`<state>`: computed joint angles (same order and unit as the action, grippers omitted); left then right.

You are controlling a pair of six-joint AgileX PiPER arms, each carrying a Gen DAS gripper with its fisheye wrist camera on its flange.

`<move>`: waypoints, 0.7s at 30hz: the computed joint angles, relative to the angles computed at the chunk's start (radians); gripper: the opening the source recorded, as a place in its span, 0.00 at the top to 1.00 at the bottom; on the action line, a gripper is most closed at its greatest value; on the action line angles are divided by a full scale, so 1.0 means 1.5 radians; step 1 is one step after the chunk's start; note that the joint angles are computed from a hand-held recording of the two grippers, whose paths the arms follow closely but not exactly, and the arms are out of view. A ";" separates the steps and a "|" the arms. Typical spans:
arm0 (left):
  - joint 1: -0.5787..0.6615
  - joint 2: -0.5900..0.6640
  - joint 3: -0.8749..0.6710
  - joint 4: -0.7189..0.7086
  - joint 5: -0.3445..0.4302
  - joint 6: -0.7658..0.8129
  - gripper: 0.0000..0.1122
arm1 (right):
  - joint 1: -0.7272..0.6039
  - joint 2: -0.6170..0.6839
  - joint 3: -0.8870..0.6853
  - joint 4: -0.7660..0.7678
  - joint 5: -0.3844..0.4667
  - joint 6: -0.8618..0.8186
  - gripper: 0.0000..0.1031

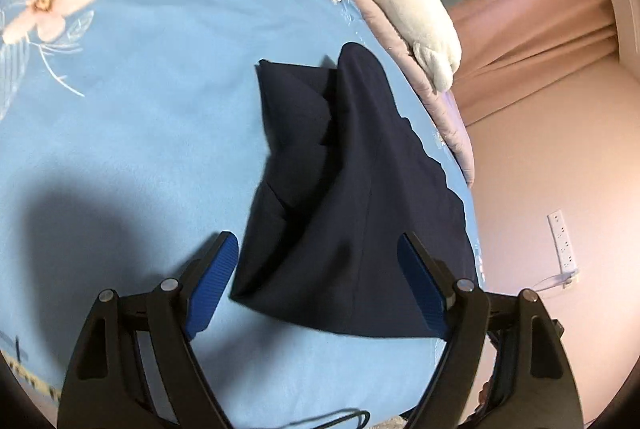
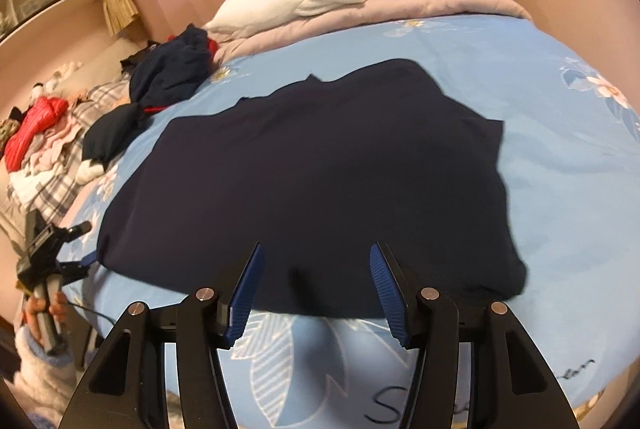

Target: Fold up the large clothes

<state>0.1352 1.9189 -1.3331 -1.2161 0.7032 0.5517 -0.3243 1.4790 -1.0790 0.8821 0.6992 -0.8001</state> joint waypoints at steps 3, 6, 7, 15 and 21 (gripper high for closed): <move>0.001 0.037 -0.050 -0.002 0.013 -0.003 0.27 | 0.021 0.011 -0.012 -0.010 -0.002 0.010 0.46; 0.005 0.099 -0.148 0.023 0.054 -0.044 0.27 | 0.043 0.020 -0.030 -0.030 -0.008 0.033 0.46; 0.003 0.124 -0.190 0.031 0.075 -0.054 0.27 | 0.047 0.024 -0.037 -0.032 -0.008 0.036 0.46; -0.027 0.257 -0.422 0.088 0.157 -0.143 0.26 | 0.101 0.075 -0.098 -0.049 -0.016 0.083 0.46; -0.045 0.295 -0.502 0.137 0.189 -0.159 0.23 | 0.162 0.160 -0.208 -0.085 -0.029 0.135 0.46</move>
